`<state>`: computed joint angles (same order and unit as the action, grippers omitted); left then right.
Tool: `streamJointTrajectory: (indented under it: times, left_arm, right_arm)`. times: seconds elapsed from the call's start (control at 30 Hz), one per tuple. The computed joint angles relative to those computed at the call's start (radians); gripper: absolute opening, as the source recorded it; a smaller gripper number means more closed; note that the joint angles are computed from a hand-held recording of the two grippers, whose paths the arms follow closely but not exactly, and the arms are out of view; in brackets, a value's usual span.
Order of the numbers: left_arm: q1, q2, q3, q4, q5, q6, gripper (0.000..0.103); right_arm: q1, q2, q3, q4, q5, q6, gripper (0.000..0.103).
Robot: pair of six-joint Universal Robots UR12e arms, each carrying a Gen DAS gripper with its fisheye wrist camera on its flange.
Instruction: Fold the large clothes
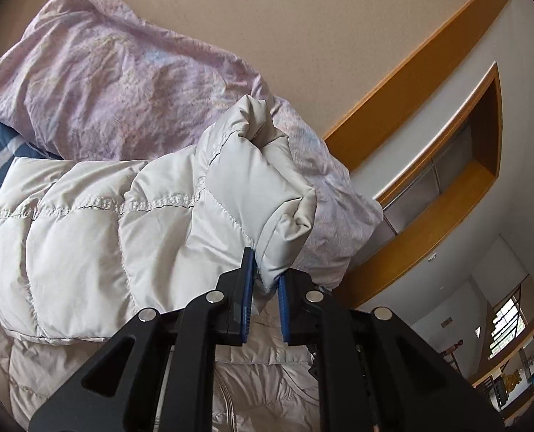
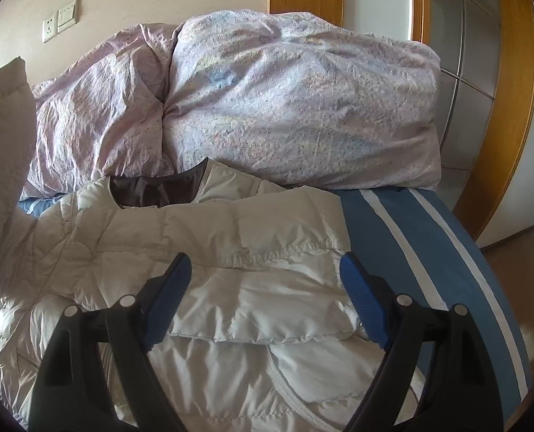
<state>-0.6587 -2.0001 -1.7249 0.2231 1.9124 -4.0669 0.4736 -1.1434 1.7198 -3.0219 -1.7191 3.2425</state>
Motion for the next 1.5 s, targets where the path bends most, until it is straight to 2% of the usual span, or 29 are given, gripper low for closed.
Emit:
streamJointTrajectory:
  times: [0.27,0.33,0.37,0.43,0.47,0.53,0.6,0.67,0.73,0.77,0.83,0.9,0.93,1.0,1.03,1.07,1.1,1.17,1.27,1.33,1.4,1.5]
  left_arm:
    - [0.012,-0.071,0.077,-0.115,-0.167,0.027,0.012]
    - [0.013,-0.087,0.099,-0.158,-0.207,0.038,0.017]
    - [0.013,-0.097,0.112,-0.185,-0.223,0.056,0.021]
    - [0.006,-0.108,0.127,-0.213,-0.243,0.097,0.046]
    - [0.003,-0.109,0.128,-0.220,-0.246,0.109,0.054]
    - [-0.002,-0.100,0.114,-0.206,-0.234,0.138,0.075]
    - [-0.006,-0.072,0.085,-0.188,-0.179,0.166,0.086]
    - [-0.012,-0.039,0.056,-0.209,-0.078,0.198,0.090]
    - [-0.024,-0.010,0.040,-0.293,0.066,0.241,0.091]
    - [-0.034,0.002,0.035,-0.354,0.168,0.255,0.092]
    - [-0.046,0.017,0.026,-0.474,0.321,0.249,0.092]
    - [-0.047,0.032,0.008,-0.567,0.404,0.216,0.094]
    - [-0.044,0.042,-0.006,-0.609,0.423,0.189,0.094]
    - [-0.035,0.060,-0.030,-0.666,0.423,0.139,0.094]
    - [-0.030,0.066,-0.039,-0.685,0.415,0.118,0.094]
    - [-0.023,0.073,-0.050,-0.700,0.407,0.098,0.094]
    - [-0.021,0.077,-0.056,-0.711,0.406,0.083,0.094]
    - [-0.015,0.087,-0.067,-0.725,0.401,0.057,0.094]
    - [-0.013,0.093,-0.079,-0.714,0.403,0.050,0.094]
    - [-0.010,0.092,-0.079,-0.715,0.401,0.050,0.094]
    - [-0.006,0.090,-0.080,-0.713,0.386,0.054,0.094]
    - [-0.002,0.092,-0.087,-0.710,0.372,0.049,0.094]
  right_arm:
    - [-0.005,0.007,-0.005,0.008,-0.007,0.015,0.085]
    - [-0.006,0.010,-0.008,0.015,-0.010,0.022,0.085]
    - [-0.006,0.011,-0.008,0.019,-0.009,0.025,0.085]
    - [-0.009,0.012,-0.011,0.030,-0.007,0.029,0.085]
    - [-0.010,0.012,-0.012,0.035,-0.007,0.031,0.085]
    - [-0.017,0.009,-0.011,0.044,0.012,0.044,0.084]
    - [-0.035,0.001,-0.009,0.054,0.077,0.077,0.082]
    - [-0.056,-0.004,-0.009,0.069,0.178,0.115,0.079]
    - [-0.086,-0.003,-0.017,0.104,0.355,0.155,0.074]
    - [-0.095,0.002,-0.024,0.123,0.425,0.165,0.073]
    - [-0.107,0.023,-0.054,0.193,0.569,0.169,0.070]
    - [-0.104,0.047,-0.088,0.273,0.635,0.167,0.070]
    - [-0.099,0.058,-0.104,0.306,0.652,0.167,0.070]
    - [-0.086,0.077,-0.132,0.371,0.659,0.160,0.067]
    - [-0.078,0.083,-0.139,0.381,0.650,0.163,0.059]
    - [-0.069,0.091,-0.149,0.394,0.639,0.160,0.028]
    - [-0.064,0.096,-0.157,0.399,0.640,0.152,0.016]
    - [-0.049,0.089,-0.148,0.304,0.593,0.164,0.011]
    - [-0.028,0.075,-0.132,0.173,0.486,0.160,0.011]
    - [-0.019,0.078,-0.140,0.194,0.418,0.150,0.011]
    - [-0.012,0.094,-0.161,0.298,0.362,0.151,0.011]
    - [-0.011,0.112,-0.162,0.330,0.330,0.157,0.012]
